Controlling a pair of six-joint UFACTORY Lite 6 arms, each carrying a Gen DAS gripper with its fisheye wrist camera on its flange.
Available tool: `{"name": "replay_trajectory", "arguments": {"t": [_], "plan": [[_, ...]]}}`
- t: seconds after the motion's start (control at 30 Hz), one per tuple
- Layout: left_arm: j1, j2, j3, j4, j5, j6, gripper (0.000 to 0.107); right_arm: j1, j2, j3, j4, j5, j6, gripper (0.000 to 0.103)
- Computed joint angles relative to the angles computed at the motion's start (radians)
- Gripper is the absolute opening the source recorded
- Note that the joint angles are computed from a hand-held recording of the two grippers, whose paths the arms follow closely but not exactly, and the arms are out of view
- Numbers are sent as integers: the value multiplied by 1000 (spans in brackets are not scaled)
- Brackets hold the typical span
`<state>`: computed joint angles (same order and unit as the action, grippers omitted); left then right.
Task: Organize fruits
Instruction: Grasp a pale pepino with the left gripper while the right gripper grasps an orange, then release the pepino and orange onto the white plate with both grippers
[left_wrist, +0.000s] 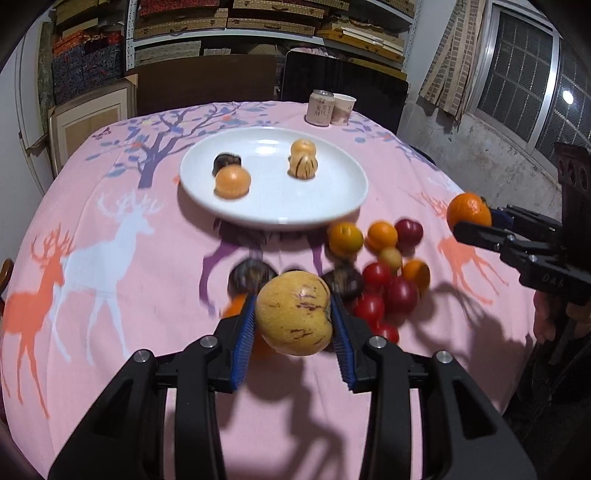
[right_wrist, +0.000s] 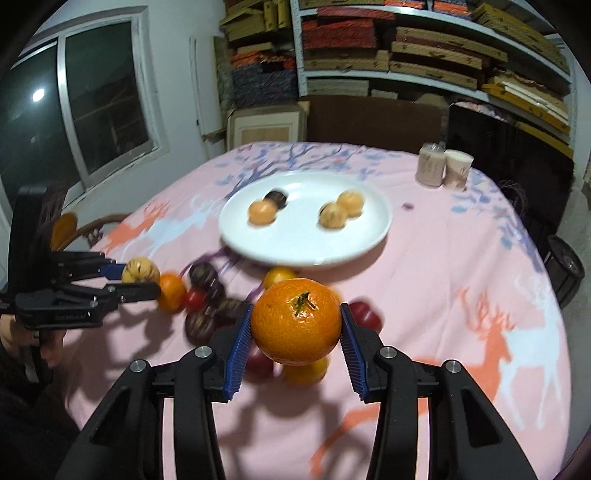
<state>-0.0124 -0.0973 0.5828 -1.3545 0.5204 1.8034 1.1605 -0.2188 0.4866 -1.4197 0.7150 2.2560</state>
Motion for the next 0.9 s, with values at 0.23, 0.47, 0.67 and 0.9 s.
{"name": "replay_trajectory", "arguments": {"t": [0.23,0.47,0.67,0.9], "plan": [[-206,403,462,135,-127,-315,38,-402,172,165,-253,-236,-50,46],[-299,774,869,557,-165,-790,38,-598,518,454,-452,-439,10,46],[-305,905,1086,790,-84,-1033,41,-684,768,708,26,-536,-502,46],[-316,951,1160,921,-54,-1158,50,-699,799,778,247,-531,-736,53]]}}
